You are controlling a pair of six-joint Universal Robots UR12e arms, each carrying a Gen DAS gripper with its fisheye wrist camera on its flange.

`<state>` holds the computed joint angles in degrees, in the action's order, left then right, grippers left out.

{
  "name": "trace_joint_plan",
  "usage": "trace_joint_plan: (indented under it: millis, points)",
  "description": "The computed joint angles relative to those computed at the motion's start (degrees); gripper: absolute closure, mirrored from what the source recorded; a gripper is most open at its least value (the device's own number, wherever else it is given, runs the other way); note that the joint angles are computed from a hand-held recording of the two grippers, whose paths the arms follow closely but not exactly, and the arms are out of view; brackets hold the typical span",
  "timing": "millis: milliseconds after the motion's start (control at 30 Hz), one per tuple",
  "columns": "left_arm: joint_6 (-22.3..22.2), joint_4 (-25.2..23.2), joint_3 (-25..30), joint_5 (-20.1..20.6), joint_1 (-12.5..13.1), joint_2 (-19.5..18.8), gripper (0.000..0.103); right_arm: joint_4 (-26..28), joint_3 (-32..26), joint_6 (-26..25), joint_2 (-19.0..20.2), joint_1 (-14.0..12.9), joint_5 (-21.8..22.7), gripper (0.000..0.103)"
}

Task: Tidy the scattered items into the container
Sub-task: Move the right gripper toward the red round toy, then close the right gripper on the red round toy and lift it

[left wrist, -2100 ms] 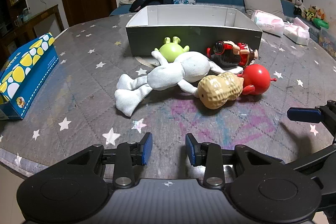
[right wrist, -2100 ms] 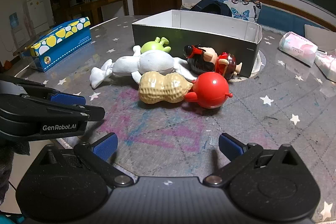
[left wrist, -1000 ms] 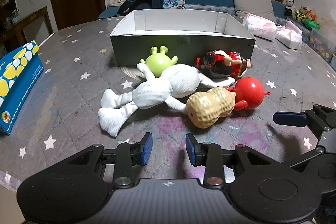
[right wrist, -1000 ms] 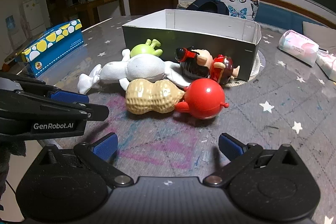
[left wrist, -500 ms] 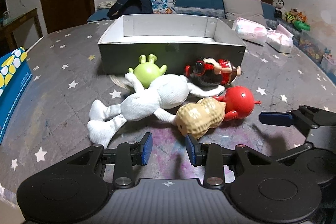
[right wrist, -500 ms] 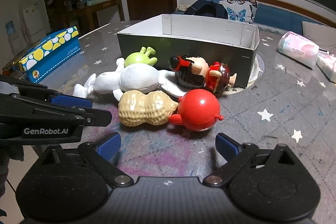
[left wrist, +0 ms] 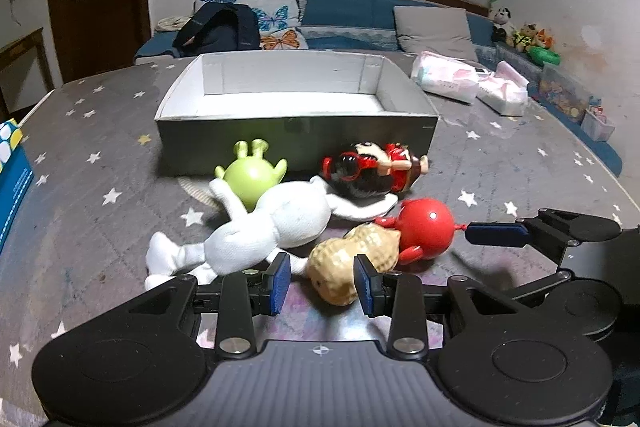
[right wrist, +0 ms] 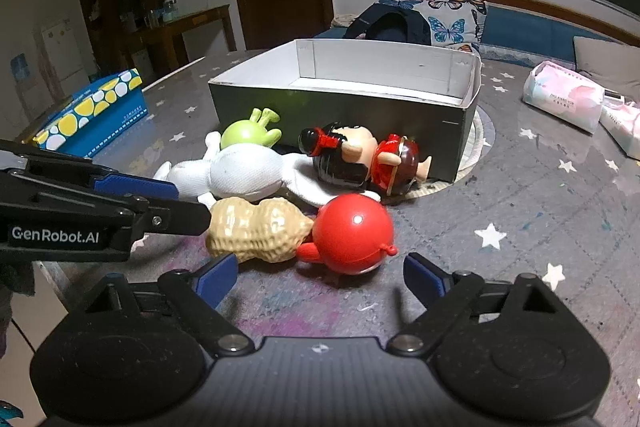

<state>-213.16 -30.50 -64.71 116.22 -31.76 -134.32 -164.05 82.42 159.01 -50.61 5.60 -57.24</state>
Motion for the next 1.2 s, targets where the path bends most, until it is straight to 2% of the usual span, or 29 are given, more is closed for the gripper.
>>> trace_joint_plan:
  millis: [167, 333, 667, 800, 900, 1033, 1200]
  points:
    - [1.49, 2.28, 0.4, -3.2, 0.66, -0.22, 0.067, 0.46, -0.41, 0.19, 0.07, -0.42, 0.57, 0.02]
    - [4.69, 3.86, 2.31, -8.56, 1.4, -1.31, 0.067, 0.81, -1.24, 1.11, 0.52, -0.79, 0.72, 0.027]
    - [7.65, 0.34, 8.15, -14.68, 2.41, -4.25, 0.065, 1.94, -3.27, 3.51, 1.75, -1.4, 2.26, 0.046]
    - [8.29, -1.32, 10.05, -16.34, 2.79, -5.29, 0.065, 3.22, -4.01, 4.5, 2.25, -1.67, 4.16, 0.054]
    - [7.71, -3.29, 11.28, -17.84, 3.18, -5.95, 0.064, 3.81, -4.48, 4.69, 2.57, -1.66, 4.71, 0.055]
    - [6.4, -3.06, 11.47, -20.98, 3.89, -6.22, 0.064, 4.35, -5.01, 5.59, 2.94, -1.75, 5.53, 0.056]
    - [5.09, -3.33, 11.65, -23.02, 4.4, -6.37, 0.061, 5.18, -5.72, 7.41, 3.45, -2.09, 6.99, 0.055]
